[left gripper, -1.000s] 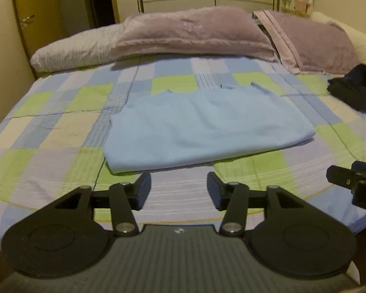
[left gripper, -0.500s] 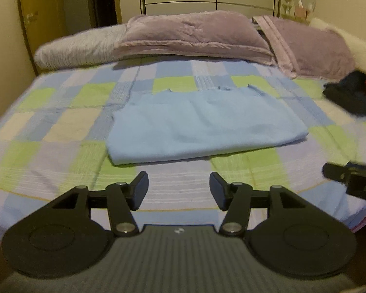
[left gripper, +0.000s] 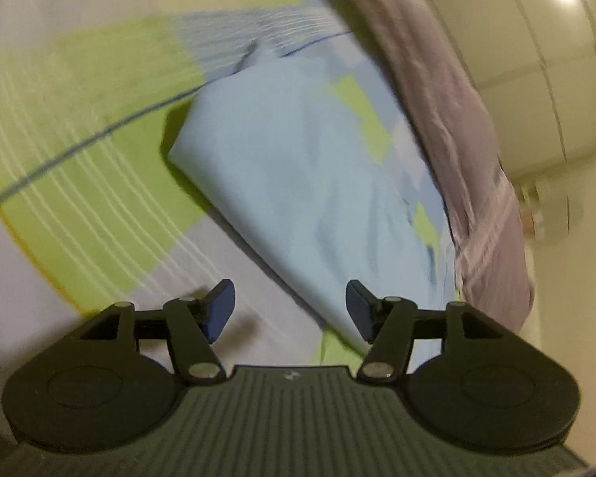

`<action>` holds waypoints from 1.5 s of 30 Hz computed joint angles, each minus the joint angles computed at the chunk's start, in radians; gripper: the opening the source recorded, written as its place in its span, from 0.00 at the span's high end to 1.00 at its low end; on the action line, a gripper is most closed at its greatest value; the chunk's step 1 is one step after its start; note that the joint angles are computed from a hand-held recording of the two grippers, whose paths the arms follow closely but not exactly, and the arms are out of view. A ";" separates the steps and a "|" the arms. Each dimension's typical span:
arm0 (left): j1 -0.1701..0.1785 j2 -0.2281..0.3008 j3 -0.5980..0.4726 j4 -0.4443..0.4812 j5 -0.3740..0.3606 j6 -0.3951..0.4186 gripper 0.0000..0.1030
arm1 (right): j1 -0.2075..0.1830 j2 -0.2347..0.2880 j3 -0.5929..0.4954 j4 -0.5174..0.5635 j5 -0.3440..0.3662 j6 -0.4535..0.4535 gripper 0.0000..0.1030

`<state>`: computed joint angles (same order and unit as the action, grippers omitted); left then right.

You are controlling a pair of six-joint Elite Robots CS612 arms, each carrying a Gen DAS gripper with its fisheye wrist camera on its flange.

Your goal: Fold clothes

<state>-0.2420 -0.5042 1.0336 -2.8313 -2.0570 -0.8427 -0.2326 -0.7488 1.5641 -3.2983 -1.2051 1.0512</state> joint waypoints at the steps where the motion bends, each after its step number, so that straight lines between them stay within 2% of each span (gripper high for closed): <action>1: 0.000 0.014 -0.017 0.001 0.006 -0.029 0.46 | -0.003 0.012 -0.015 -0.010 0.002 0.021 0.42; 7: -0.012 0.059 -0.055 -0.113 0.062 -0.149 0.50 | -0.006 0.066 -0.081 -0.050 -0.021 0.083 0.43; 10: -0.019 0.062 -0.049 -0.141 0.095 -0.181 0.58 | -0.004 0.089 -0.107 -0.075 -0.044 0.141 0.43; 12: -0.018 0.067 -0.052 -0.147 0.102 -0.203 0.68 | -0.002 0.101 -0.122 -0.085 -0.059 0.176 0.44; 13: -0.017 0.071 -0.058 -0.141 0.099 -0.208 0.72 | -0.002 0.105 -0.125 -0.082 -0.066 0.184 0.54; 14: -0.015 0.075 -0.064 -0.136 0.095 -0.214 0.79 | -0.003 0.107 -0.126 -0.075 -0.072 0.191 0.69; 16: -0.010 0.083 -0.079 -0.123 0.081 -0.206 0.82 | -0.004 0.111 -0.129 -0.062 -0.084 0.205 0.85; 20: -0.008 0.075 -0.080 -0.096 0.081 -0.106 0.90 | -0.003 0.104 -0.107 -0.093 -0.095 0.188 0.95; 23: -0.007 0.052 -0.046 -0.122 0.079 -0.055 0.92 | 0.007 0.076 -0.074 -0.094 -0.133 0.141 0.95; 26: -0.002 0.018 0.012 -0.150 0.060 -0.022 0.92 | 0.009 0.031 -0.006 -0.109 -0.135 0.116 0.95; 30: 0.015 -0.062 0.166 -0.190 -0.013 0.017 0.92 | 0.002 -0.046 0.123 -0.143 -0.117 0.092 0.95; 32: 0.022 -0.096 0.232 -0.190 -0.046 0.066 0.91 | 0.000 -0.089 0.193 -0.154 -0.118 0.062 0.95; 34: 0.031 -0.121 0.271 -0.137 -0.083 0.135 0.91 | 0.000 -0.122 0.251 -0.153 -0.129 0.057 0.95; 39: 0.045 -0.169 0.312 -0.117 -0.033 0.235 0.93 | -0.008 -0.124 0.293 -0.202 -0.110 0.151 0.90; 40: 0.045 -0.175 0.313 -0.123 -0.014 0.256 0.92 | -0.007 -0.126 0.290 -0.198 -0.111 0.142 0.81; 41: 0.046 -0.181 0.314 -0.129 0.004 0.277 0.91 | -0.004 -0.128 0.288 -0.194 -0.119 0.127 0.78; 43: 0.045 -0.175 0.307 -0.169 0.041 0.271 0.89 | 0.003 -0.131 0.283 -0.185 -0.141 0.101 0.74; 44: 0.045 -0.166 0.294 -0.168 0.049 0.268 0.85 | 0.007 -0.129 0.282 -0.192 -0.151 0.098 0.73; 45: 0.044 -0.159 0.284 -0.151 0.066 0.271 0.87 | 0.009 -0.127 0.285 -0.203 -0.159 0.101 0.73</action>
<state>-0.1980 -0.6635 1.3174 -2.9828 -1.9912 -0.5719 -0.2232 -0.8762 1.8487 -3.5018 -1.3642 1.1525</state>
